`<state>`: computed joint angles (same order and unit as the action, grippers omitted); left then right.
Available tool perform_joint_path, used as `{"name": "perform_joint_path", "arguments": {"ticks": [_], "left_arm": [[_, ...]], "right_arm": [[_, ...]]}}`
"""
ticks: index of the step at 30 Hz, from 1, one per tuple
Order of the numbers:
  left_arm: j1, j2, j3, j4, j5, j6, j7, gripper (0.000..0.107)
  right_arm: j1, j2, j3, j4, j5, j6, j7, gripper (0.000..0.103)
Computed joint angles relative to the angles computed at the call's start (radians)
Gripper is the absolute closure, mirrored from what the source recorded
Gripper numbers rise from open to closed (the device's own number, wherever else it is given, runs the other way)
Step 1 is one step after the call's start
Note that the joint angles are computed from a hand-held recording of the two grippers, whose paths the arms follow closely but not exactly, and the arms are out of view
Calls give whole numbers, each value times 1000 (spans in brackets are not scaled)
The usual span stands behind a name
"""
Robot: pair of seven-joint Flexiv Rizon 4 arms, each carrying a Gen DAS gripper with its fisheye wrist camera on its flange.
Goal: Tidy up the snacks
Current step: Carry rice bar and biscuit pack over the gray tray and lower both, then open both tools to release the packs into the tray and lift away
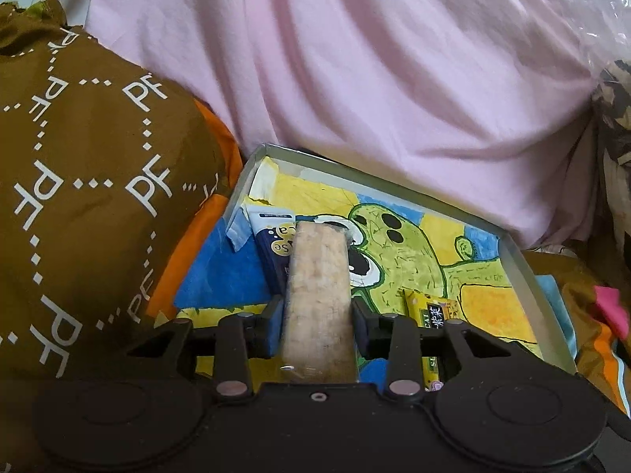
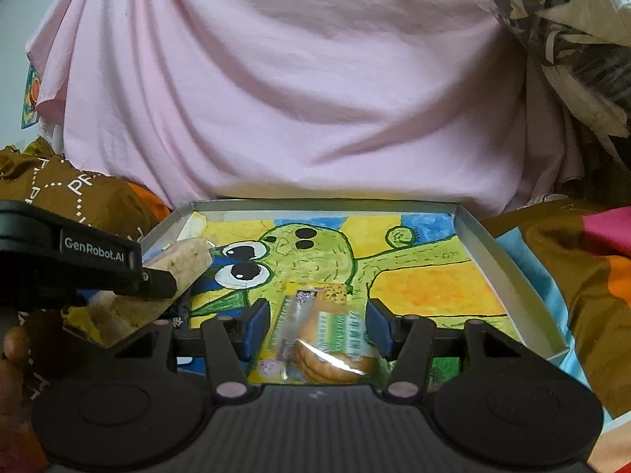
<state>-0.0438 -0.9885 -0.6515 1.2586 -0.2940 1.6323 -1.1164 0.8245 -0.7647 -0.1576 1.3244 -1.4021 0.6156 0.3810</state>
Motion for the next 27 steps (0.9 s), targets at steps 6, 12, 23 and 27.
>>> {"name": "perform_joint_path", "arguments": {"ticks": [6, 12, 23, 27], "left_arm": [[3, 4, -5, 4, 4, 6, 2, 44], [73, 32, -93, 79, 69, 93, -15, 19], [171, 186, -83, 265, 269, 288, -166, 5], [218, 249, -86, 339, 333, 330, -233, 5]], "right_arm": [[9, 15, 3, 15, 6, -36, 50, 26], [31, 55, 14, 37, -10, -119, 90, 10], [85, 123, 63, 65, -46, -317, 132, 0], [108, 145, 85, 77, -72, -362, 128, 0]]}}
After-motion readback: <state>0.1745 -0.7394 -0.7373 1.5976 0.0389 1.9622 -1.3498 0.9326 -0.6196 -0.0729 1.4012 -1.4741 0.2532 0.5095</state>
